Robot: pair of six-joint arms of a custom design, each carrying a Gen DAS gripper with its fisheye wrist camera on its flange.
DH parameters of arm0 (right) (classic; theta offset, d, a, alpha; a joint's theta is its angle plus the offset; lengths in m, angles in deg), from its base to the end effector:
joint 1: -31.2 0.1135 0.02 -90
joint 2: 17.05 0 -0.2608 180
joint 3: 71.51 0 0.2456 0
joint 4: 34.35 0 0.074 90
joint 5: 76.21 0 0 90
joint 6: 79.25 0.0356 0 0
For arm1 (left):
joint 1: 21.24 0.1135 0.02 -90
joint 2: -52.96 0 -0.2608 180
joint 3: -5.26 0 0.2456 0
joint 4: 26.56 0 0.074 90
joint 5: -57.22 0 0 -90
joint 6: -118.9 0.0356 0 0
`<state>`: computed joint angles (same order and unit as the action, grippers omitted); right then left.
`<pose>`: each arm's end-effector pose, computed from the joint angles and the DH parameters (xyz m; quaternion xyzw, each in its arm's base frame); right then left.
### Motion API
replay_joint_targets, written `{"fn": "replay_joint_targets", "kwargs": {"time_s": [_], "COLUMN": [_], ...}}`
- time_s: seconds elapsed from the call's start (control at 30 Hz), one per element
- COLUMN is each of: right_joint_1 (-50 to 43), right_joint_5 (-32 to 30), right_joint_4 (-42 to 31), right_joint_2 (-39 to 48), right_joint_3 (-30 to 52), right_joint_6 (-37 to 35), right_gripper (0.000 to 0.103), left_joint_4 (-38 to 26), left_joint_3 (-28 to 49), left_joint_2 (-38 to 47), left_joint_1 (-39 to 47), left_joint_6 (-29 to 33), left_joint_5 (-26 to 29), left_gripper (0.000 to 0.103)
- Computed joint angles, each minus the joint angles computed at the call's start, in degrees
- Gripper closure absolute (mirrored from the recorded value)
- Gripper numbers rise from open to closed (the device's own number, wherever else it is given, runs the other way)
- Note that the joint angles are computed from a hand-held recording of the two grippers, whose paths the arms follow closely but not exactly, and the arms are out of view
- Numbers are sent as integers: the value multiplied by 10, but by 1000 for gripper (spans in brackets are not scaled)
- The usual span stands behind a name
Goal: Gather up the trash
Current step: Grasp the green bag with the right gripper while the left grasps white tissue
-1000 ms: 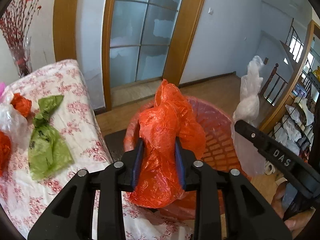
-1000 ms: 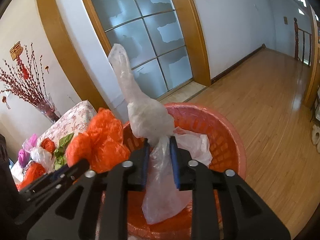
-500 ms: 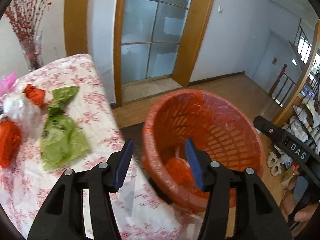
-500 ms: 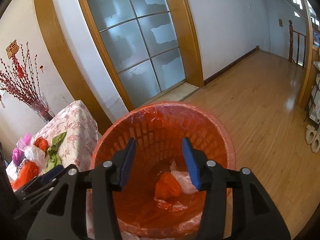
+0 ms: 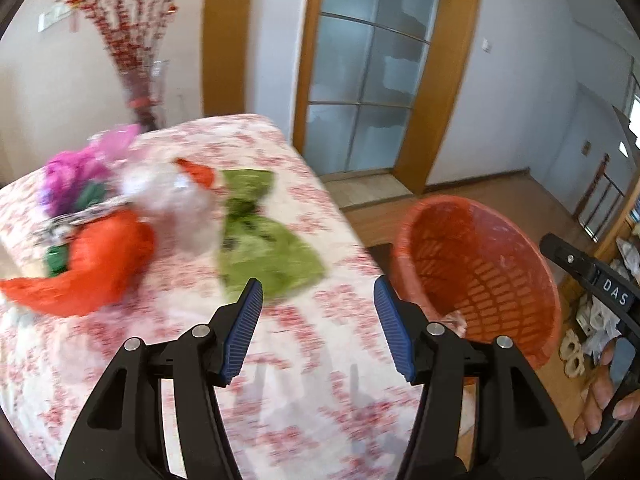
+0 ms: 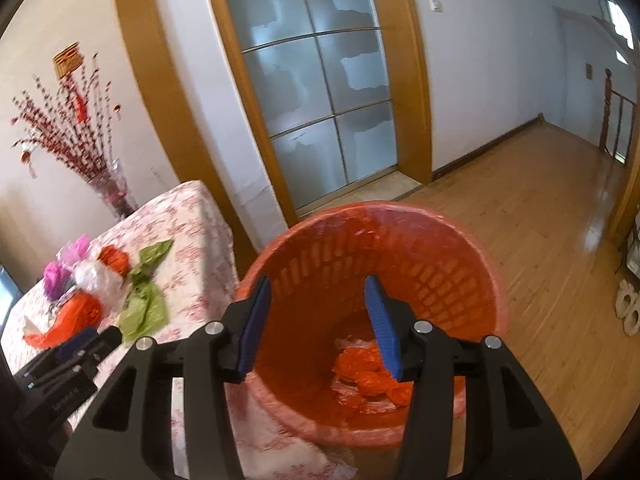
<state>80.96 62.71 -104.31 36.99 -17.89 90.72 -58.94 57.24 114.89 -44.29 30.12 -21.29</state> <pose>0.1142 0.0935 0.2311 0.3018 0.8476 -0.0329 0.4352 0.1994 -0.0925 0.2279 0.2309 0.8813 -0.1660 0.3775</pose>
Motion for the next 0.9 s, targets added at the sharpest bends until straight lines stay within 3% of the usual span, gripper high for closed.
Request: {"fn": "replay_joint_targets", "kwargs": {"time_s": [0.3, 0.53, 0.7, 0.9], "right_joint_1": [31, 33, 24, 4], "right_joint_5": [-28, -61, -80, -102], "right_joint_4": [97, 181, 203, 226], "right_joint_2": [135, 244, 290, 331], "right_joint_3": [67, 126, 155, 177], "right_joint_6": [-59, -135, -161, -189], "right_gripper": [54, 54, 54, 54], "left_joint_4": [-39, 17, 52, 54], "left_joint_3": [19, 76, 138, 219], "left_joint_2": [-24, 88, 191, 309], "left_joint_1": [238, 416, 458, 436], "left_joint_6": [89, 123, 107, 83], "left_joint_5": [90, 110, 101, 45], "left_gripper": [41, 39, 37, 35]}}
